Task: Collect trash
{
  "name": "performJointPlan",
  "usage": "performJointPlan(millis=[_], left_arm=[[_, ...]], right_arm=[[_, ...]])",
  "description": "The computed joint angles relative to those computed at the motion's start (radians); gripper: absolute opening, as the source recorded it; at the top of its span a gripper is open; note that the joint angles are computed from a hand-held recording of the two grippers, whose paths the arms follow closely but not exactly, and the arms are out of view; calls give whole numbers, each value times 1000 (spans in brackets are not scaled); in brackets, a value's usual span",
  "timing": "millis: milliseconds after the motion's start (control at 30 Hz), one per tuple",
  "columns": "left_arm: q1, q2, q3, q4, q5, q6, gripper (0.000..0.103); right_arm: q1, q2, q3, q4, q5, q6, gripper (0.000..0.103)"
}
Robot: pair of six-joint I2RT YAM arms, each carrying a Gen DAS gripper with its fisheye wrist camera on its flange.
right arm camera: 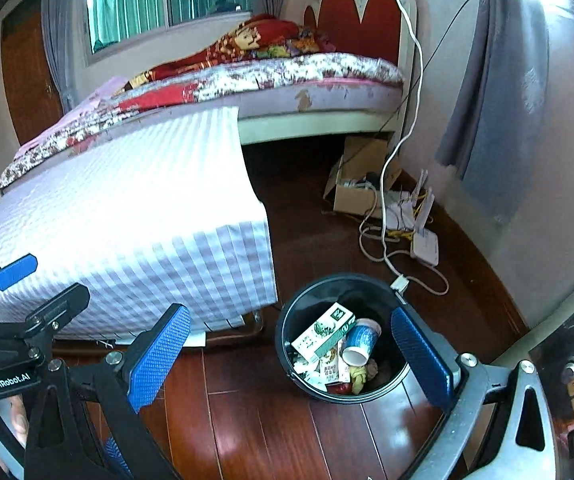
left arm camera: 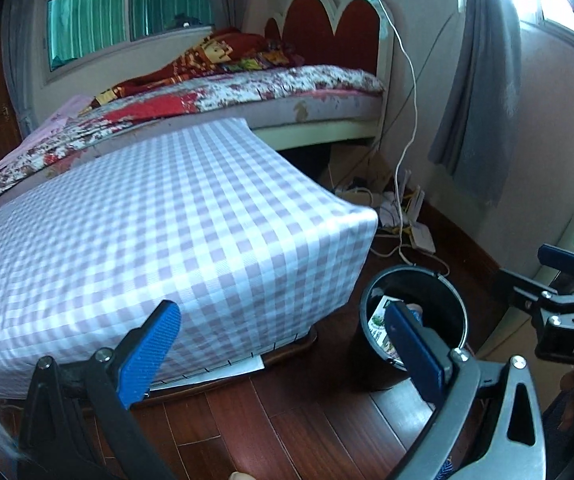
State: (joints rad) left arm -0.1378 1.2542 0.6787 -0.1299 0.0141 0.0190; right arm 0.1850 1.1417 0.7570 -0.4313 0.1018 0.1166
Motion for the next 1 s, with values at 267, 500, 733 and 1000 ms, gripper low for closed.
performJointPlan(millis=[267,500,733,1000], left_arm=[[33,-218,-6,-155,19,-7,102],[74,-413,-16,-252,11,-8,102],[64,-489,-22,-271,-6,-7,102],[30,-498,-25,-273,-21,-15,102]], right_arm=[[156,-181,78,-197,153,57,102],[290,-312,148,-339,287,108,102],[308,-354,172,-371,308,122,102],[291,-368,156,-379,288,127,102]])
